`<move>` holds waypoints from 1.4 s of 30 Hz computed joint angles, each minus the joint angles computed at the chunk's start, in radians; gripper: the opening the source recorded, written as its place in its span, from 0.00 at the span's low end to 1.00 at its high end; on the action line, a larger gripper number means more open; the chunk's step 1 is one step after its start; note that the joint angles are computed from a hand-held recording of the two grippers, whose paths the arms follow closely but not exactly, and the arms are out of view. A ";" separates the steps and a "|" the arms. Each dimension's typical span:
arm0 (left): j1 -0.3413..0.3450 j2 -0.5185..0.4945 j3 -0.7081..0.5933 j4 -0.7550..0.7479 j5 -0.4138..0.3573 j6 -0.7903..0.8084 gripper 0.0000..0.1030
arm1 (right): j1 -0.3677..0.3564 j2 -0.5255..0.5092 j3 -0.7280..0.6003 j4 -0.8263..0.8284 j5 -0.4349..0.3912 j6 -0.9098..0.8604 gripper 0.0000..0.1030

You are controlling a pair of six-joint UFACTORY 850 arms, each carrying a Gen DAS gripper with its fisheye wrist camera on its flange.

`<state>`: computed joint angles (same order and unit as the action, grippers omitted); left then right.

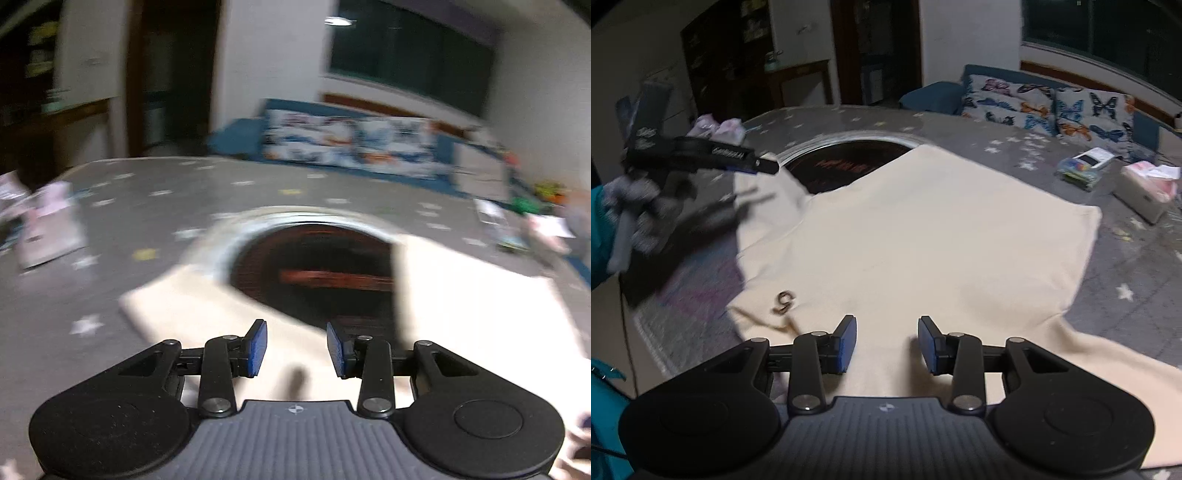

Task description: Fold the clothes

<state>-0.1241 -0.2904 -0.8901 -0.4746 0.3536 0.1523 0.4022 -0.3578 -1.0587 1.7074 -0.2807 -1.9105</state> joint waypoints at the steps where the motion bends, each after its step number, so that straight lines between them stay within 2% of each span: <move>1: -0.009 -0.003 -0.006 0.105 -0.010 -0.087 0.37 | -0.002 0.000 -0.001 0.024 0.008 -0.020 0.36; 5: -0.038 -0.038 -0.051 0.408 -0.036 -0.352 0.37 | -0.017 -0.021 -0.024 0.188 0.047 -0.136 0.36; 7: -0.051 -0.064 -0.076 0.494 -0.038 -0.424 0.37 | -0.025 -0.036 -0.037 0.302 0.054 -0.228 0.36; 11: -0.064 -0.110 -0.118 0.483 -0.075 -0.407 0.37 | -0.035 -0.082 -0.081 0.413 0.073 -0.296 0.37; 15: -0.055 -0.132 -0.133 0.444 -0.108 -0.377 0.35 | -0.050 -0.104 -0.090 0.409 0.090 -0.252 0.37; 21: -0.056 -0.114 -0.112 0.419 -0.098 -0.340 0.35 | -0.056 -0.038 -0.018 0.602 0.067 -0.449 0.37; 28: -0.071 -0.104 -0.102 0.324 -0.082 -0.221 0.35 | -0.040 0.049 0.084 0.576 0.113 -0.521 0.37; 32: -0.080 -0.093 -0.096 0.275 -0.081 -0.167 0.35 | -0.035 0.073 0.123 0.796 0.144 -0.749 0.37; 33: -0.085 -0.086 -0.091 0.301 -0.077 -0.187 0.35 | -0.036 0.088 0.138 0.867 0.140 -0.813 0.37; 36: -0.097 -0.065 -0.077 0.379 -0.068 -0.245 0.35 | -0.036 0.116 0.164 0.937 0.115 -0.873 0.38; 42: -0.148 -0.039 -0.062 0.630 -0.060 -0.416 0.35 | -0.020 0.117 0.180 0.934 0.131 -0.914 0.39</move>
